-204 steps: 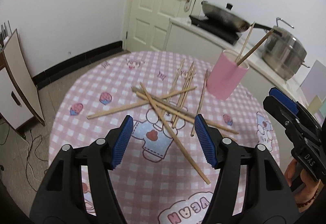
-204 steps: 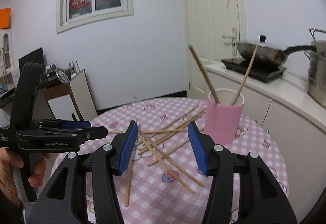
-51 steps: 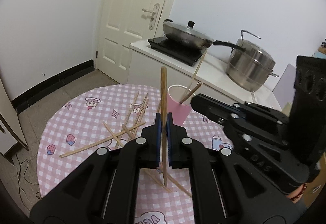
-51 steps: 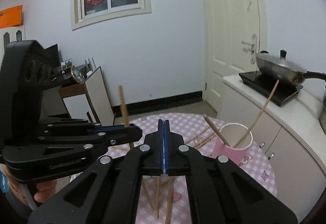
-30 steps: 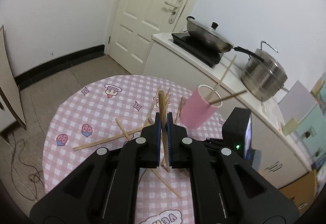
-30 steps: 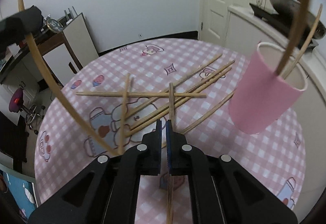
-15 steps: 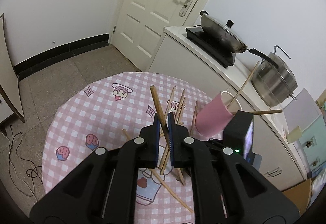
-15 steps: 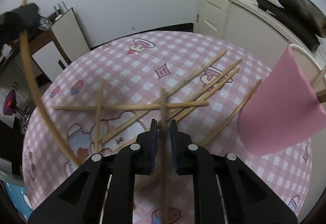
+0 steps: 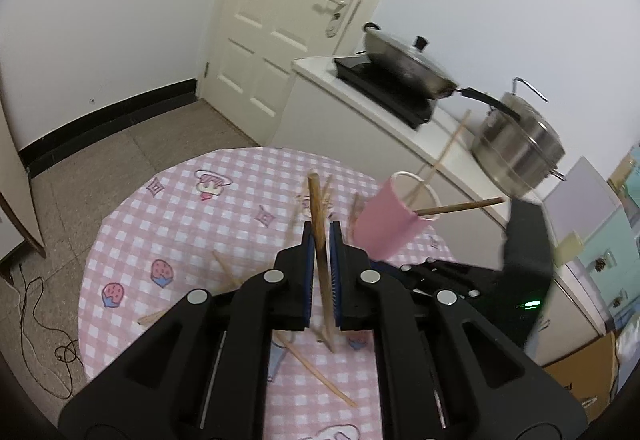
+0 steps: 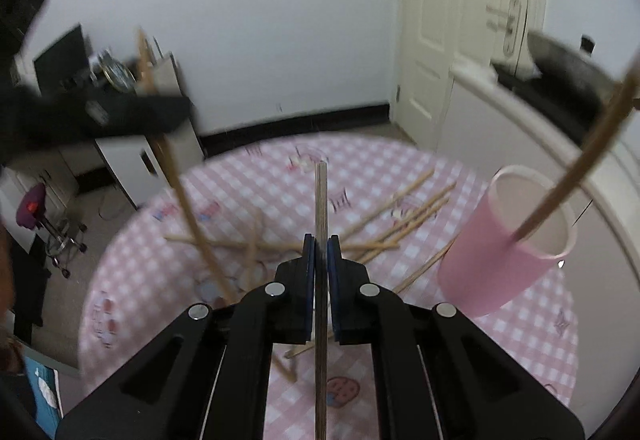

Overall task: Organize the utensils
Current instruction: 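Lift both held chopsticks upright and carry them over the pink cup, then lower both chopsticks into the pink cup and open both tools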

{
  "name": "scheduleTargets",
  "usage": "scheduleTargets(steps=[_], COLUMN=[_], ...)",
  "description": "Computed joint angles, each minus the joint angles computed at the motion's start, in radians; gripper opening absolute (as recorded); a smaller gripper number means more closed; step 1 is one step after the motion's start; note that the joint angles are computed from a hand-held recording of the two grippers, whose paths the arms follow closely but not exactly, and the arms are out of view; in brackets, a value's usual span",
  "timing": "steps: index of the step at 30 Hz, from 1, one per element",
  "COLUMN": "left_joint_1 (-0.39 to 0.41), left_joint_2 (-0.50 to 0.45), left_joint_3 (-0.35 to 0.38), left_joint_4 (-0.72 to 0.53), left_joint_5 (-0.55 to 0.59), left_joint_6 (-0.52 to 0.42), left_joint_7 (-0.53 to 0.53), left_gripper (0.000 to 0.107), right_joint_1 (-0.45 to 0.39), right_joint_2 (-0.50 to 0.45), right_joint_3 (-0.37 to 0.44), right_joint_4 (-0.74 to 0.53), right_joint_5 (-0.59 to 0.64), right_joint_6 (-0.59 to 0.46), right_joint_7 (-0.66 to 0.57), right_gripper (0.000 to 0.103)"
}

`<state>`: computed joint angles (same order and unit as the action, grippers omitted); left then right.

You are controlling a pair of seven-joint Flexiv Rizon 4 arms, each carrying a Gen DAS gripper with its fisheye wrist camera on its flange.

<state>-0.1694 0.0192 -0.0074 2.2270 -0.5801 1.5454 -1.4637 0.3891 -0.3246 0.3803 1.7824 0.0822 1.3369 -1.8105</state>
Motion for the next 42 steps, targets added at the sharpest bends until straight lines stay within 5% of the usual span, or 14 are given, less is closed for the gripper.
scheduleTargets(steps=[9, 16, 23, 31, 36, 42], left_joint_1=[0.028, 0.049, 0.063, 0.084, 0.074, 0.041], left_joint_2=[0.042, 0.029, 0.026, -0.007, -0.051, -0.127], left_joint_3=[-0.023, -0.048, -0.047, -0.038, -0.013, 0.020], left_joint_4=[-0.059, -0.144, -0.241, -0.403, -0.527, -0.612], left_joint_5=[0.299, 0.546, 0.739, 0.946, 1.070, 1.072], left_joint_6=[-0.046, -0.117, -0.173, -0.198, -0.188, -0.131], left_joint_7=[-0.226, -0.405, -0.555, -0.732, -0.860, -0.866], left_gripper=[0.006, 0.005, 0.005, 0.005, 0.005, 0.005], right_joint_1=[-0.105, -0.096, -0.042, -0.025, -0.068, -0.067], right_joint_2=[0.173, 0.263, 0.298, 0.227, 0.142, 0.053], right_joint_3=[0.094, 0.034, -0.067, -0.102, -0.053, -0.050], right_joint_4=[0.038, 0.045, 0.046, -0.022, -0.088, -0.138], right_joint_5=[0.274, 0.439, 0.478, 0.406, 0.358, 0.276], right_joint_6=[0.068, 0.051, 0.103, 0.253, 0.346, 0.446], right_joint_7=[-0.237, -0.363, -0.384, -0.316, -0.286, -0.219], right_gripper=[0.005, 0.005, 0.005, 0.005, 0.005, 0.005])
